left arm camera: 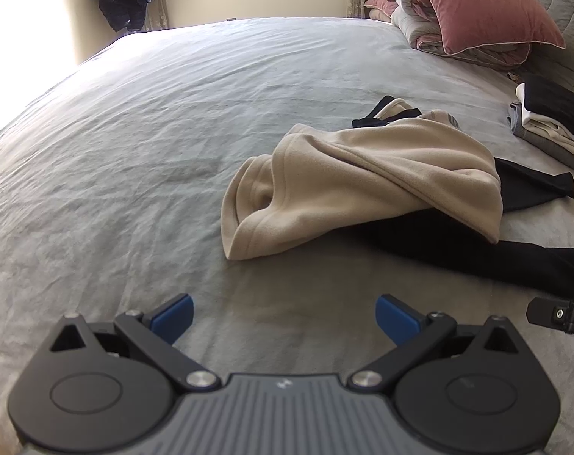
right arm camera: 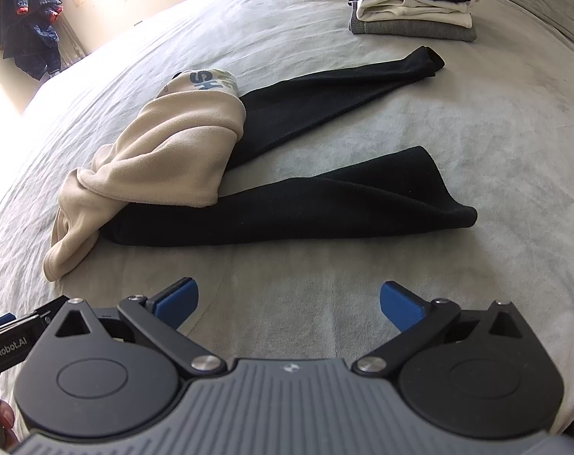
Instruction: Fold clothes
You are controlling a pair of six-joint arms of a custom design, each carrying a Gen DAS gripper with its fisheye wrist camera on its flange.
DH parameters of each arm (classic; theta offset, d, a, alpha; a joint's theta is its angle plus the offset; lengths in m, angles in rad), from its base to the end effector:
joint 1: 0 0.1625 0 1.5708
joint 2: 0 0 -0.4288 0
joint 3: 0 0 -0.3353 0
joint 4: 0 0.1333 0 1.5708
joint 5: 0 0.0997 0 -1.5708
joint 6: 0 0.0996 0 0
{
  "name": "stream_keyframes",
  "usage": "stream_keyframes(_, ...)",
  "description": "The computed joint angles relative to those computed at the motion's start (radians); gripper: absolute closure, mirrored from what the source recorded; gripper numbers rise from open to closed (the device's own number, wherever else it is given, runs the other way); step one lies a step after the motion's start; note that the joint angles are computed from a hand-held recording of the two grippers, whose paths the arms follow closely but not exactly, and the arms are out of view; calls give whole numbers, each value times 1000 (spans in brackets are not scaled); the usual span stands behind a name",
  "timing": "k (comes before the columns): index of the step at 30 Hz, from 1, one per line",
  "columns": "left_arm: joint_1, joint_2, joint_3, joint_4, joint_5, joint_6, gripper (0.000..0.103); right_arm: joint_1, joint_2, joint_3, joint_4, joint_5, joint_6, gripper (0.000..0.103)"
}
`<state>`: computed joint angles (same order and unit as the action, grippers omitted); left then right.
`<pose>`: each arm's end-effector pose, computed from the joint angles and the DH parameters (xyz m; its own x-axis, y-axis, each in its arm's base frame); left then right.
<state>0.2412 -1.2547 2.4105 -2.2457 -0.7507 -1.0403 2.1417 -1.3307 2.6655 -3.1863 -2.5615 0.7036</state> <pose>-0.2668 -0.2779 0.1569 -0.6588 0.1934 -0.7270 0.5783 0.7482 -0.3251 0.1995 -0.2181 0.2282 -0.7831 0.4459 0.4336 -0.0166 0.6820 -0.7312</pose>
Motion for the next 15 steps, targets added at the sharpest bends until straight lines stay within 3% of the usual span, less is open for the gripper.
stream_keyframes(10,35,32,-69,42,7,1,0,-21,3,-25,69,-17,31,0)
stream_keyframes(13,51,57,-104,56,38,50,0,-20,-9,-63,136,-39,56,0)
stream_keyframes(15,64,75,-127,65,63,81,0,-7,0,-79,101,-68,34,0)
